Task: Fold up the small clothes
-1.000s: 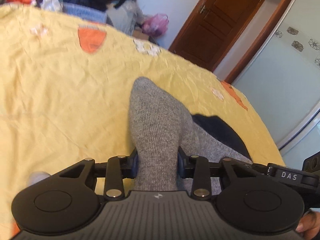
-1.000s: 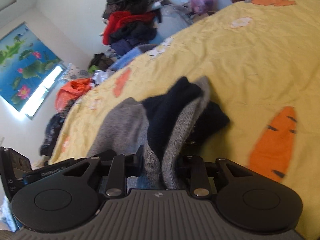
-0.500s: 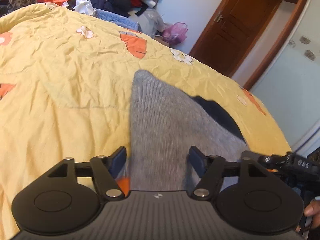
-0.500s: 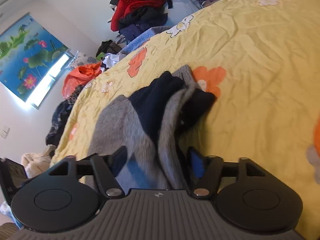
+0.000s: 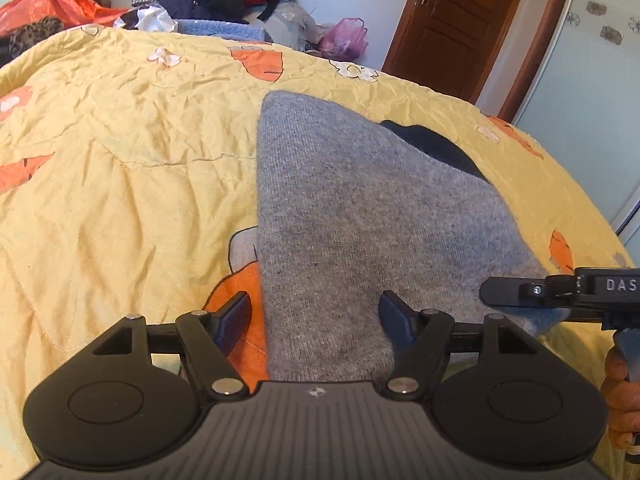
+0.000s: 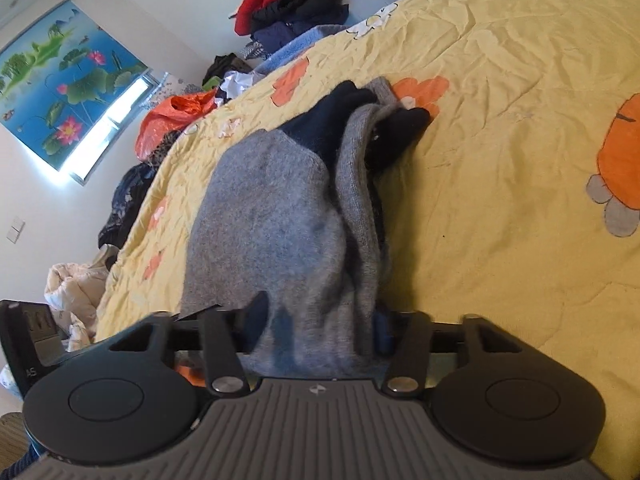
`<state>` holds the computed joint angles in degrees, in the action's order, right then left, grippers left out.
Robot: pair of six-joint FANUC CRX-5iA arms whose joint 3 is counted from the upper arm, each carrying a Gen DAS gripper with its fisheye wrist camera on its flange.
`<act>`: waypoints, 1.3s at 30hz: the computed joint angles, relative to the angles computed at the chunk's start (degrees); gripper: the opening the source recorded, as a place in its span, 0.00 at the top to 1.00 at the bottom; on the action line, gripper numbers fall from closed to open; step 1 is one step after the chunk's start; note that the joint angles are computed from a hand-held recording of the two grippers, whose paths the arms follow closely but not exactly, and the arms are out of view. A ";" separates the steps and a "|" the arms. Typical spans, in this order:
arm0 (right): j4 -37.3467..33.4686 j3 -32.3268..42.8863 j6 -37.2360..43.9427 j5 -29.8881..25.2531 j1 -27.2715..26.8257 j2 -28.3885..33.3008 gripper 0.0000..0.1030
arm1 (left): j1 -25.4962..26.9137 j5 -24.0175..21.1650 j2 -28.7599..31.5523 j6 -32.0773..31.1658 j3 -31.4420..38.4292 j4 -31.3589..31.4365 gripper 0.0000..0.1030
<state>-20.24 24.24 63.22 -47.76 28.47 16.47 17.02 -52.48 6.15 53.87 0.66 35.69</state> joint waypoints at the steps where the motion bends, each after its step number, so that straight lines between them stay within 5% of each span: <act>1: -0.26 0.34 0.04 -0.33 -0.16 0.29 0.60 | -0.11 0.25 -0.12 -0.01 -0.07 -0.30 0.32; 3: -0.63 0.48 -0.05 -0.64 -0.38 0.46 0.65 | -0.45 0.78 -0.23 0.17 0.10 -1.51 0.34; 5: -0.36 0.36 0.32 -0.81 -0.24 0.36 0.68 | -0.48 0.49 -0.34 -0.14 0.23 -1.78 0.58; 10: 0.41 1.34 0.98 -2.22 0.36 0.73 0.71 | 0.12 -2.88 0.40 0.22 1.81 -1.04 0.83; 17: -2.63 1.16 3.43 -2.84 0.25 -1.43 0.73 | 1.66 -4.08 -3.11 -2.14 -0.11 0.57 0.88; 25: -9.95 -5.56 10.68 -7.11 -0.29 -10.48 0.74 | 8.20 -12.56 -13.01 -12.43 -10.08 4.90 0.87; 28: -6.52 -9.90 9.05 -7.63 1.61 -13.25 0.72 | 9.30 -10.65 -17.16 -18.45 -15.40 4.00 0.83; 33: -7.91 -12.20 6.21 -3.64 -0.52 -15.16 0.47 | 9.50 -4.06 -20.32 -26.48 -16.71 5.59 0.63; 36: -2.75 -11.38 2.81 2.68 -0.26 -14.20 0.44 | 7.49 3.38 -20.93 -31.50 -18.06 10.94 0.23; 39: 2.19 -6.93 0.25 5.85 -0.31 -9.53 0.43 | 4.52 6.81 -19.68 -32.95 -18.20 13.99 0.19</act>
